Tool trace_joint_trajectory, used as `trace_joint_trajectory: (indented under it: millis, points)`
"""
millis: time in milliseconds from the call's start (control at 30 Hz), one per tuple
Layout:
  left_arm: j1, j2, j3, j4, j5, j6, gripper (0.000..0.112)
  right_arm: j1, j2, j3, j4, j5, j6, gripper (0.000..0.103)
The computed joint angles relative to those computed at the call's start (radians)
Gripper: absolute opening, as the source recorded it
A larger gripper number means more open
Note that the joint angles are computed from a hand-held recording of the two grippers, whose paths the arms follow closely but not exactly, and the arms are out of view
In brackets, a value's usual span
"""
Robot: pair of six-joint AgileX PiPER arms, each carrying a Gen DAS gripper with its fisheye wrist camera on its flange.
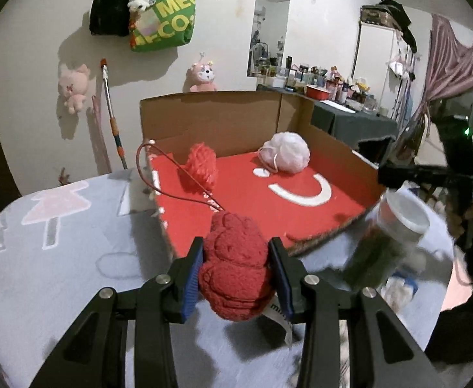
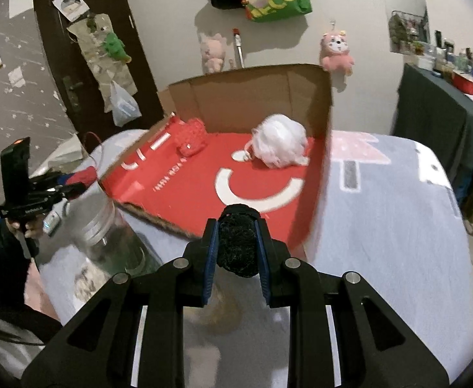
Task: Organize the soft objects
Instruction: 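Carry the red pouch and black ball over the cardboard box with both tools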
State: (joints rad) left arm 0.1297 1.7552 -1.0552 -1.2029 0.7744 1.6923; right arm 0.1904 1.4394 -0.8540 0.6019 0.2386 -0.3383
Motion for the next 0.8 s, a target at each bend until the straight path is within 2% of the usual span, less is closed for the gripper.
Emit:
trace_joint_trajectory:
  millis: [67, 100, 300, 433, 600, 800]
  points:
    - [-0.038, 0.016, -0.040, 0.040, -0.022, -0.077, 0.042, -0.014, 0.046, -0.050, 0.080, 0.023, -0.080, 0.021]
    - [-0.063, 0.026, -0.062, 0.067, -0.043, -0.122, 0.042, -0.018, 0.084, -0.095, 0.061, 0.041, -0.060, 0.021]
    - [-0.200, 0.121, -0.217, 0.280, -0.128, -0.433, 0.042, -0.004, 0.288, -0.371, -0.287, 0.178, 0.306, 0.022]
    - [-0.252, 0.220, -0.373, 0.444, -0.096, -0.669, 0.042, -0.012, 0.414, -0.550, -0.361, 0.296, 0.406, 0.022]
    - [-0.295, 0.314, -0.517, 0.601, -0.065, -0.861, 0.042, -0.009, 0.555, -0.755, -0.497, 0.450, 0.525, 0.022]
    - [-0.330, 0.417, -0.659, 0.767, -0.026, -1.055, 0.042, 0.009, 0.672, -0.915, -0.624, 0.576, 0.621, 0.022]
